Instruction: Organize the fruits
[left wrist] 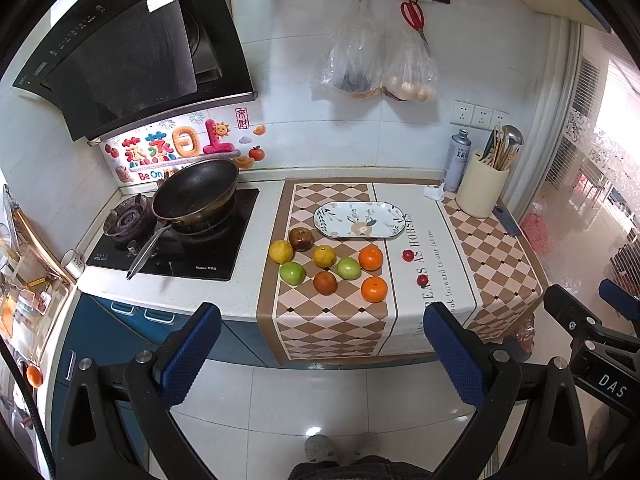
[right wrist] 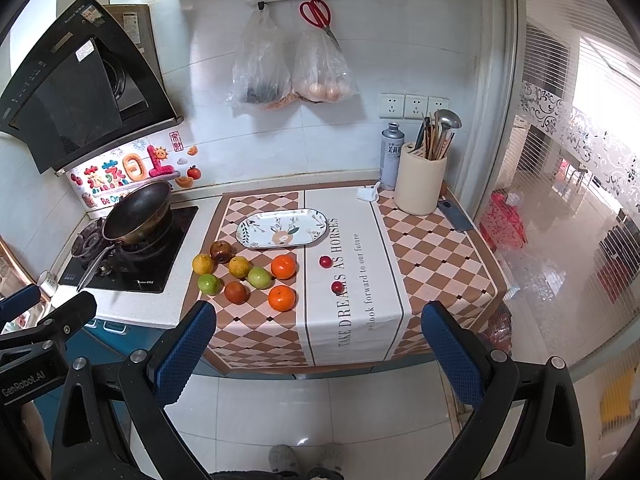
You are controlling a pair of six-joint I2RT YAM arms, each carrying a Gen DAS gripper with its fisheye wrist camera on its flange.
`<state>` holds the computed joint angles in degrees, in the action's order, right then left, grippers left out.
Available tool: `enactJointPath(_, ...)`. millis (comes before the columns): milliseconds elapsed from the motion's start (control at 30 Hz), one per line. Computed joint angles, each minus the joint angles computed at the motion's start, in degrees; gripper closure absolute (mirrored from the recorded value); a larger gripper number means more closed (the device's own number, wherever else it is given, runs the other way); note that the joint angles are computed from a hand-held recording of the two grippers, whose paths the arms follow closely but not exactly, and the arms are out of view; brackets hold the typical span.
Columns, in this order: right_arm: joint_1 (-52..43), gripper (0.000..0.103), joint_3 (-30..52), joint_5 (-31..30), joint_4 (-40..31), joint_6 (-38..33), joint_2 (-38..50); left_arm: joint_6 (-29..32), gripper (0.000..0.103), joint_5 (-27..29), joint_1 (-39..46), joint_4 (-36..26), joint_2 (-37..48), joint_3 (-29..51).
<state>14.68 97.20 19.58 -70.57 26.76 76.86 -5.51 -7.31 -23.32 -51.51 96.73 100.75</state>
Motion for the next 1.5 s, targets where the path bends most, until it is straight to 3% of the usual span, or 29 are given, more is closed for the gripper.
enactJointPath(1500, 0.4, 0.0, 0.57, 0.36, 0.07, 0.24, 0.74, 0.0, 0.0, 0.42, 0.54, 0.19, 0.09, 0.26)
